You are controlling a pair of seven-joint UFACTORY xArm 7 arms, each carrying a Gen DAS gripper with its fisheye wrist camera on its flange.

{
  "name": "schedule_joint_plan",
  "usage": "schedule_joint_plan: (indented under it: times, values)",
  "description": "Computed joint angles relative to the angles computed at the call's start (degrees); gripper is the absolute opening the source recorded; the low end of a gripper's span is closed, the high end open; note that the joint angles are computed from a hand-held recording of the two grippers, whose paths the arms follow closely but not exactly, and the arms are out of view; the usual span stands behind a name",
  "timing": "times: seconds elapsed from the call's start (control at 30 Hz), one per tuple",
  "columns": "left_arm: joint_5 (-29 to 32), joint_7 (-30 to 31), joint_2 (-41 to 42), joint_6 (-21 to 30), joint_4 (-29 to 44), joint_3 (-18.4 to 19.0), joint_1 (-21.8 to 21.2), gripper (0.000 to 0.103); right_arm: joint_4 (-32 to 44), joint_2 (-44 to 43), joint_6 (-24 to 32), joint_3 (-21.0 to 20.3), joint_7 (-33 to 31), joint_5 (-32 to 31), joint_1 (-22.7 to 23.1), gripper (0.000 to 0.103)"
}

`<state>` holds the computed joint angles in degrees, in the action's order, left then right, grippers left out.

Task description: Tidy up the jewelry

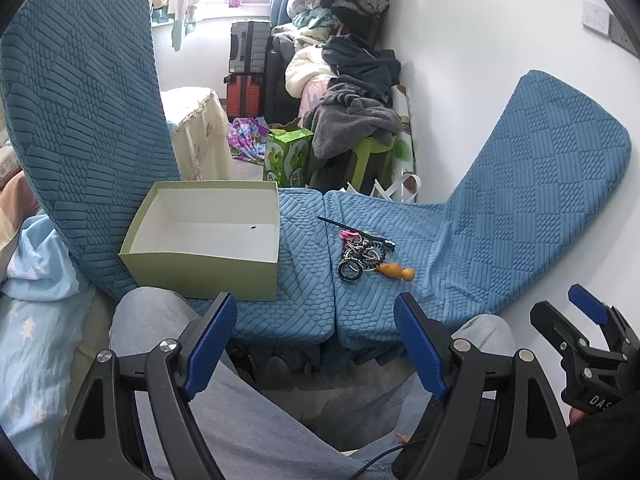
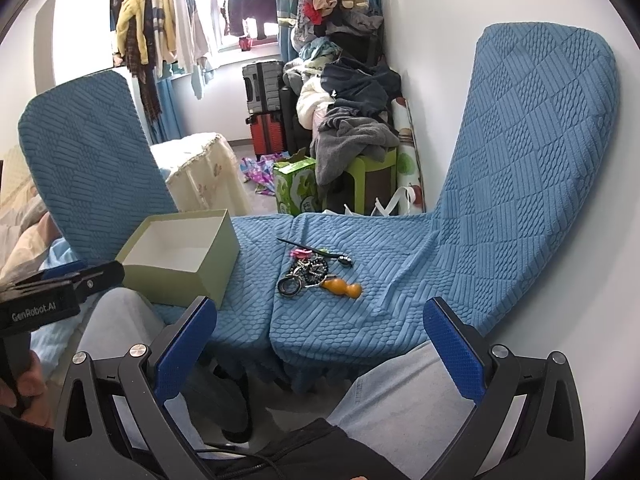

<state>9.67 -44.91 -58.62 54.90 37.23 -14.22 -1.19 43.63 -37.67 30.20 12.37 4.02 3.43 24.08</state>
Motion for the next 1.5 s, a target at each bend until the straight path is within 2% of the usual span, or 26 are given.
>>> schedule_joint_plan:
  times: [0.67, 0.77, 1.03, 1.13, 1.2, 1.27, 1.43, 1.5]
  values:
    - [-0.15, 0.21, 3.01, -0.41, 0.93, 1.00, -0.03, 0.081, 2.11, 3.83, 0.12, -1.05, -1.95, 1.78, 1.53, 0.103]
    - [-0.28, 0.79, 4.57, -1.38, 0.96, 1.55, -0.11, 0.081, 2.22, 4.71, -0.61, 0.37, -0.72, 0.14, -0.37, 0.103]
    - [-0.33, 2.02, 11.28, -5.97, 1.53, 2.36, -0.40, 0.081, 2.33, 9.37, -5.18, 0.23, 1.43, -1.77, -2.57, 0.102]
    - [-0.25, 2.91, 14.87, -9.10, 1.85, 3.25, -0.40, 0.081, 2.82, 13.07, -7.11, -0.56, 1.55, -1.67, -2.77, 0.097]
    - [-0.36, 3.69, 18.18, -12.55, 1.99, 4.11, -0.44, 0.081, 3.21, 16.55, -9.61, -0.81, 1.14, -2.31, -3.11, 0.081]
    - [-1.51, 5.05, 21.28, -15.10, 2.44, 5.58, -1.16, 0.081, 3.43, 19.41, -12.20, -0.63, 1.62, -3.21, -3.80, 0.074]
    - [-3.69, 6.75, 28.29, -20.77, 3.34, 7.46, -1.25, 0.079, 5.45, 26.43, -16.54, -2.06, -0.41, -2.25, -2.81, 0.070]
    - [-4.14, 7.05, 31.30, -22.40, 4.20, 7.89, -1.08, 0.079, 7.23, 29.66, -17.47, -2.21, -1.21, -2.35, -2.90, 0.061]
